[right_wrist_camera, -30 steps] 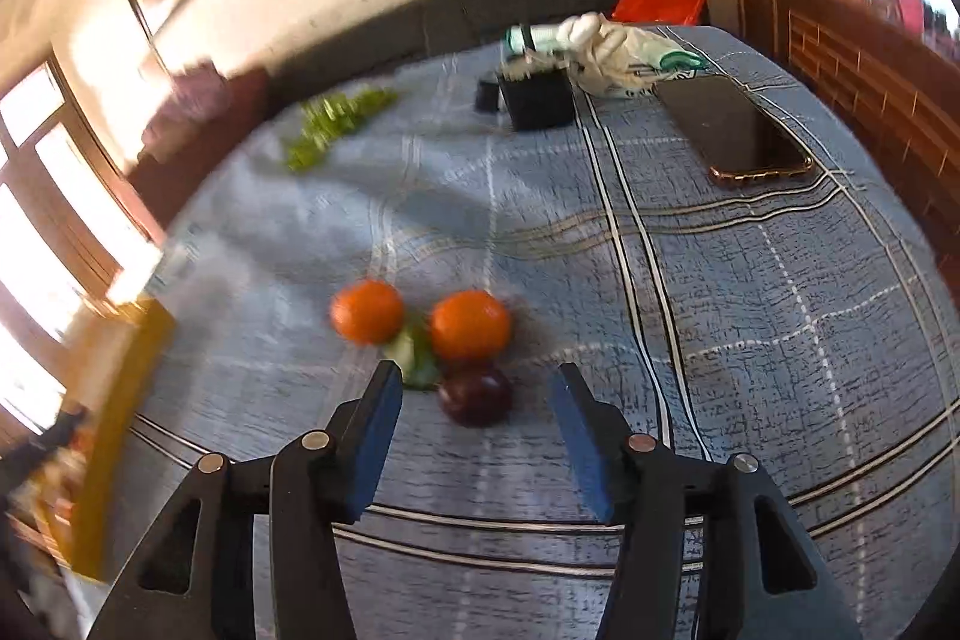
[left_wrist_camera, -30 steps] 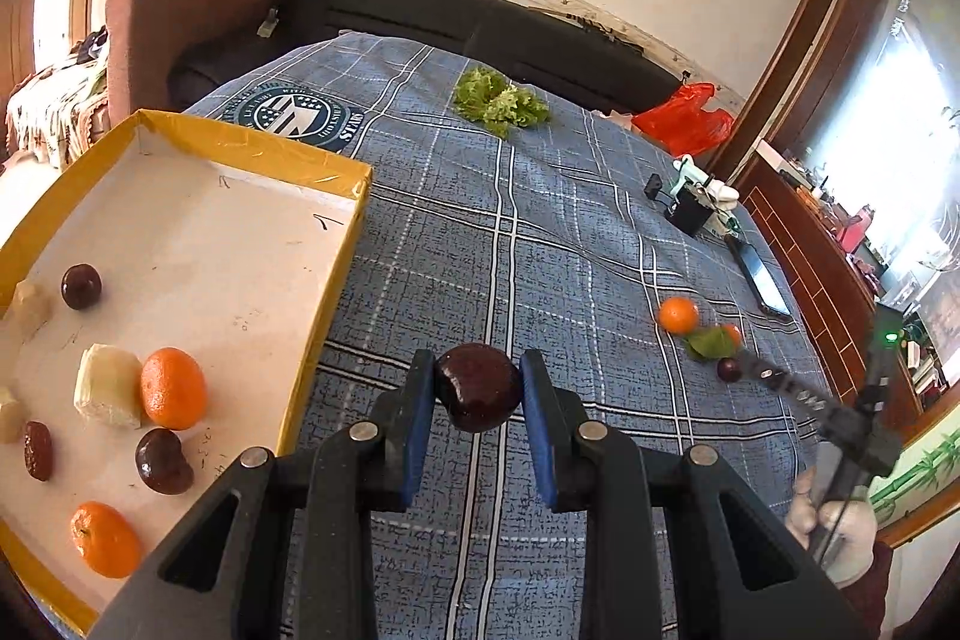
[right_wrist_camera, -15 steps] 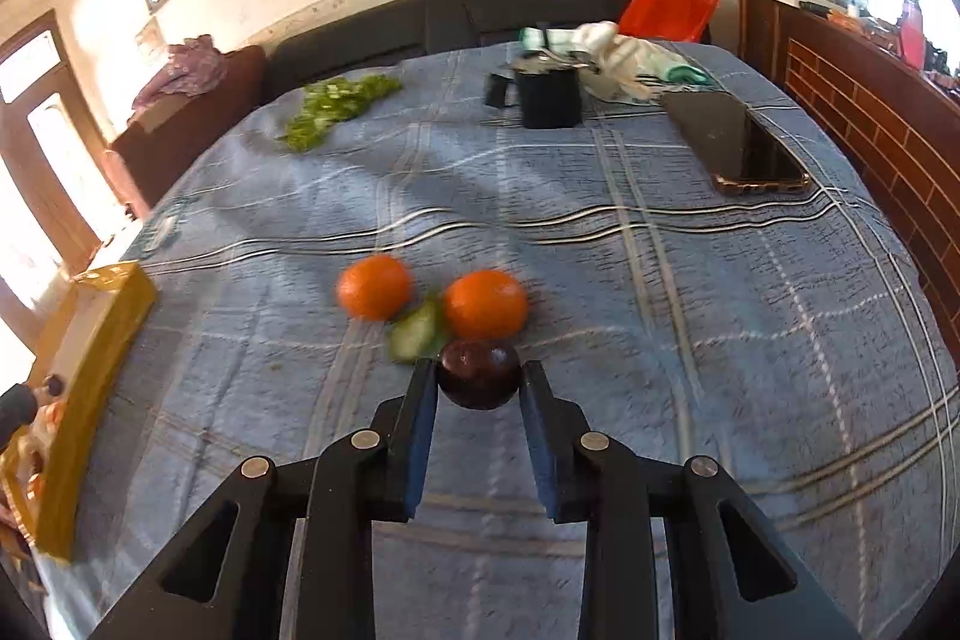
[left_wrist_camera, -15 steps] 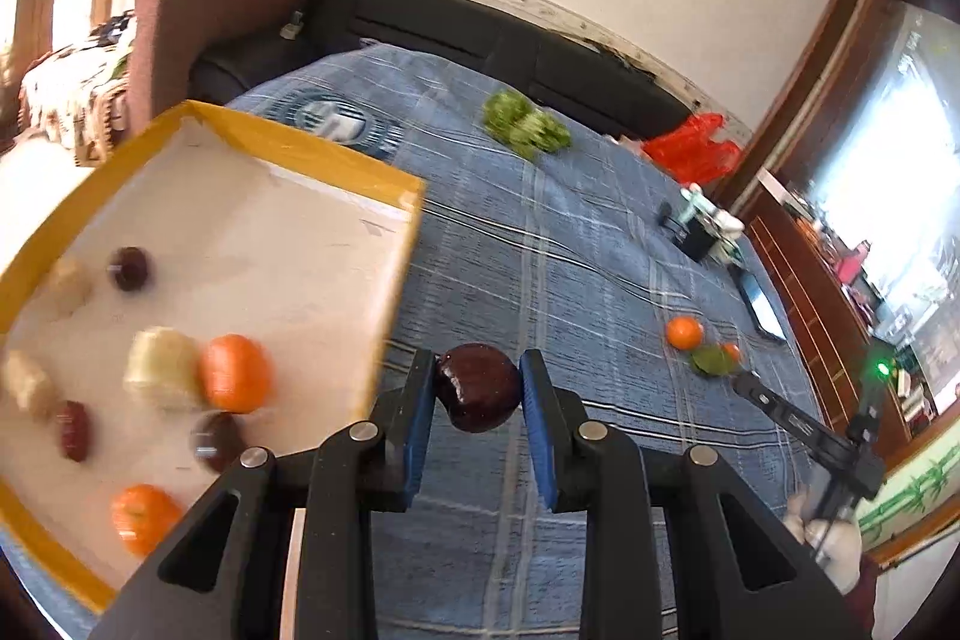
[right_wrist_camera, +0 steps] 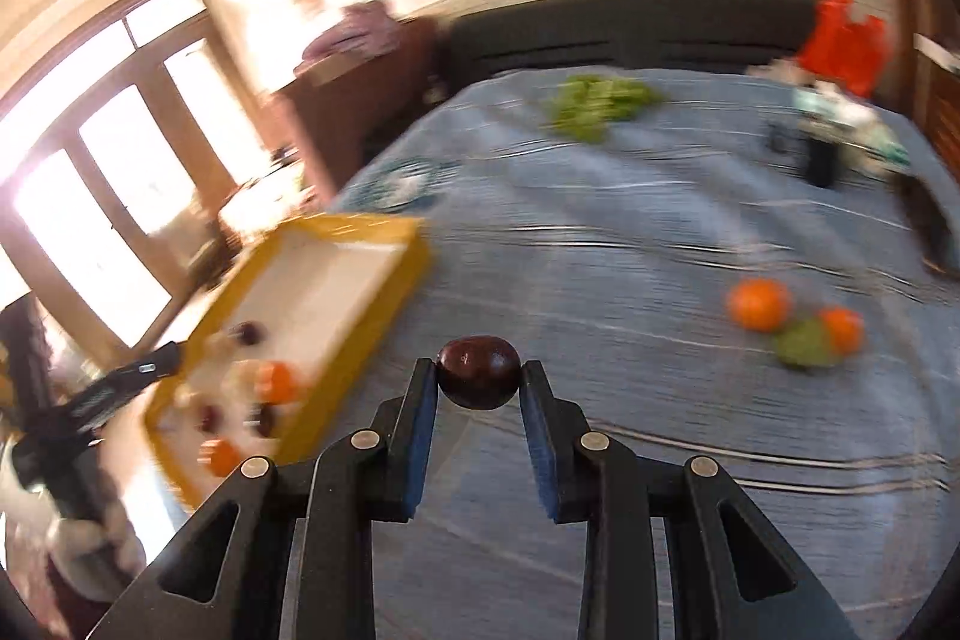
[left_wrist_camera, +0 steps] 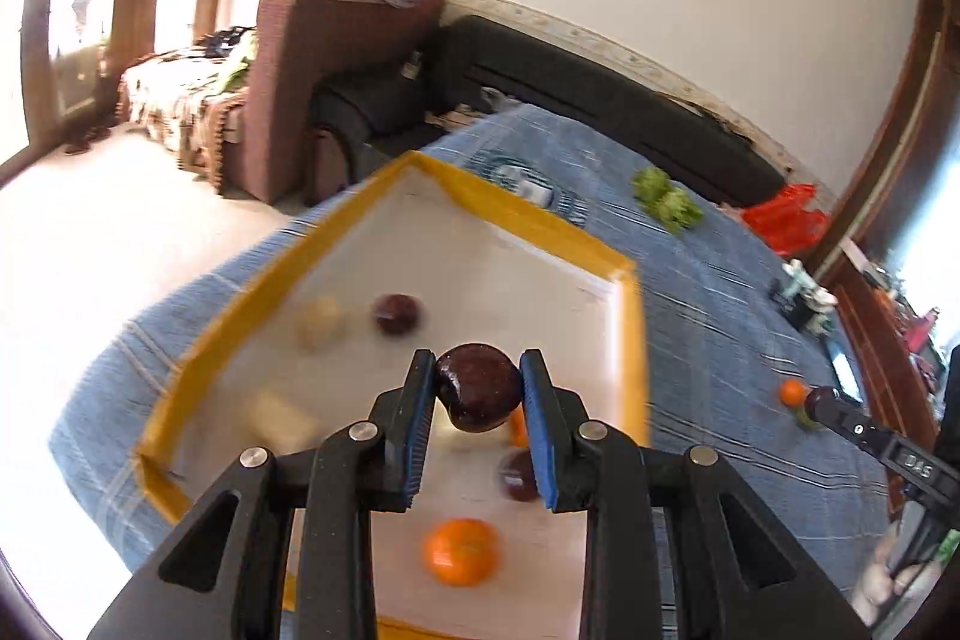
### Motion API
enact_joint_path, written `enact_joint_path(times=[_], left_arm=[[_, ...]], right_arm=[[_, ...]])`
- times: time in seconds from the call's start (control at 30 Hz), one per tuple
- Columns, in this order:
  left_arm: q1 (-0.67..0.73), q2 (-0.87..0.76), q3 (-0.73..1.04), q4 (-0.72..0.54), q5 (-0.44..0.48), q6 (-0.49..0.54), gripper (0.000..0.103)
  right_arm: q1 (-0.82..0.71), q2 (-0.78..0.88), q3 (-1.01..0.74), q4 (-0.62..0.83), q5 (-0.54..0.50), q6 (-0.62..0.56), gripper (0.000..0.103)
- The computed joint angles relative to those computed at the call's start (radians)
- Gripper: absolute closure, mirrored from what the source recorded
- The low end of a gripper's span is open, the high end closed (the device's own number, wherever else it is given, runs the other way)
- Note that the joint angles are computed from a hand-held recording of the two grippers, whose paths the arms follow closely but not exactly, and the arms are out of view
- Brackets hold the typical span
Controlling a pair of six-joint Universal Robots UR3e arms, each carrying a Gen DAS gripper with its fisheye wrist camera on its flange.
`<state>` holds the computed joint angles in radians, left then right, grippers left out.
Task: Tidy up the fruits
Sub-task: 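Carry both plums into the yellow tray while both tools open to release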
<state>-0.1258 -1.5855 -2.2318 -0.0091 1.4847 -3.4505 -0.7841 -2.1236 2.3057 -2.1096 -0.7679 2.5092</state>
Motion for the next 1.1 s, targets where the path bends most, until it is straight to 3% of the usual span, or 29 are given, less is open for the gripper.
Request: enact_joint_path(times=[0.23,0.37,0.53,0.67,0.83,0.87,0.93,1.1], left_arm=[[0.117,-0.004,-0.027,-0.018,-0.073,0.081,0.075],[0.119,-0.073,0.059,-0.064,-0.075,0.112,0.075],[0.092,-0.16,0.185,-0.169,-0.028,0.131,0.075],[0.092,-0.218,0.229,-0.216,-0.003,0.132,0.075],[0.127,-0.216,0.211,-0.217,-0.04,0.133,0.073],[0.134,-0.208,0.204,-0.216,-0.052,0.135,0.071],[0.144,-0.183,0.18,-0.197,-0.068,0.133,0.057],[0.161,-0.104,0.113,-0.159,-0.102,0.115,0.046]], right_arm=[[0.487,0.405,-0.142,-0.468,-0.162,0.332,0.071],[0.657,0.597,-0.277,-0.567,-0.264,0.417,0.071],[0.758,0.757,-0.396,-0.619,-0.377,0.459,0.071],[0.789,0.852,-0.498,-0.581,-0.42,0.469,0.071],[0.825,0.931,-0.583,-0.545,-0.457,0.474,0.071],[0.83,0.938,-0.591,-0.543,-0.461,0.475,0.071],[0.839,0.941,-0.594,-0.542,-0.468,0.475,0.07],[0.813,0.895,-0.54,-0.574,-0.438,0.492,0.066]])
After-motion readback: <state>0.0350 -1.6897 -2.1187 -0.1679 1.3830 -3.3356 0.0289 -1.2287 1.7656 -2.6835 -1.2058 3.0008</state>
